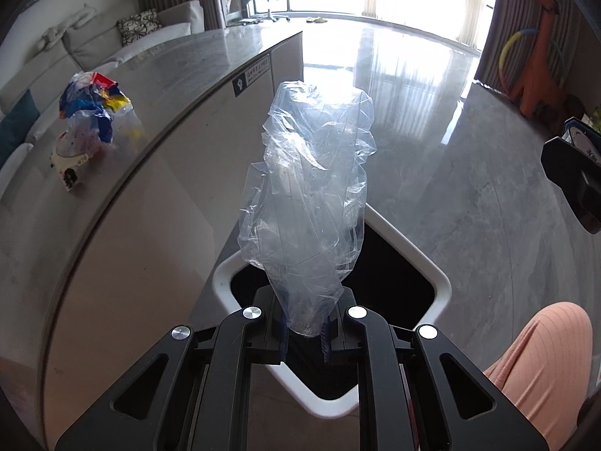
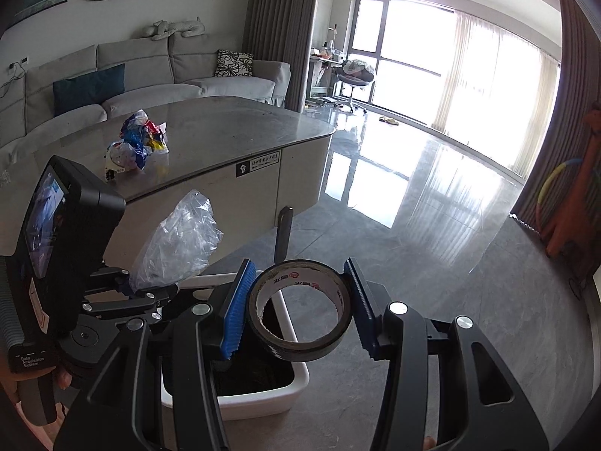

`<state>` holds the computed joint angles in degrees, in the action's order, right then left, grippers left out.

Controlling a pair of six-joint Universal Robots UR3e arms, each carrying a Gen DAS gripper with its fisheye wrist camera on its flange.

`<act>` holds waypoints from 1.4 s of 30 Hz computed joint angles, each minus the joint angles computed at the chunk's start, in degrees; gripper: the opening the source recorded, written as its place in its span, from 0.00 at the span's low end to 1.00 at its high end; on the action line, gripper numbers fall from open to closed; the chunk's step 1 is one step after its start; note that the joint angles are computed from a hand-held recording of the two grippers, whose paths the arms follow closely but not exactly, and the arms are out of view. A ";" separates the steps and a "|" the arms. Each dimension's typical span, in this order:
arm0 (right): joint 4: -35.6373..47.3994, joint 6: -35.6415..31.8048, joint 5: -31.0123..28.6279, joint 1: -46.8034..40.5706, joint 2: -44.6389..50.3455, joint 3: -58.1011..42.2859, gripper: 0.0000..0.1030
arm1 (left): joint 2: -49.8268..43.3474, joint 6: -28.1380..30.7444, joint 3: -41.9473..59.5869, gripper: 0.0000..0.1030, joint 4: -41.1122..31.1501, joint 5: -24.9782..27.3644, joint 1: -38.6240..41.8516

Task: Collect trash
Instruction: 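Carry both to the bin and open the left tool to drop the bag, then lower the tape roll into the bin and open the right tool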

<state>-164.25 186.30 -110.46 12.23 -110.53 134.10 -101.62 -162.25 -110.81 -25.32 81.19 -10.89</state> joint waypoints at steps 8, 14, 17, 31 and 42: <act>0.81 -0.23 0.19 -0.01 0.09 -0.82 0.48 | -1.05 -0.06 0.29 0.39 0.01 2.67 -0.96; 1.05 -0.28 0.13 0.49 0.42 -1.65 0.48 | 0.62 -0.52 -1.93 0.72 2.91 3.94 -0.85; 1.38 -0.69 0.47 0.50 -0.08 -1.60 0.48 | 1.46 -0.48 -2.72 0.82 5.23 5.93 -1.15; -2.18 -0.19 2.87 2.39 7.62 -5.25 0.48 | 8.04 1.64 -4.80 0.84 9.16 8.79 5.26; -6.05 1.19 4.63 3.69 20.17 -9.84 0.48 | 10.24 3.01 -4.96 0.85 6.40 4.58 15.59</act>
<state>-170.31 187.49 -105.82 15.92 -90.36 124.26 -91.38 -159.25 -115.77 -18.92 85.76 4.70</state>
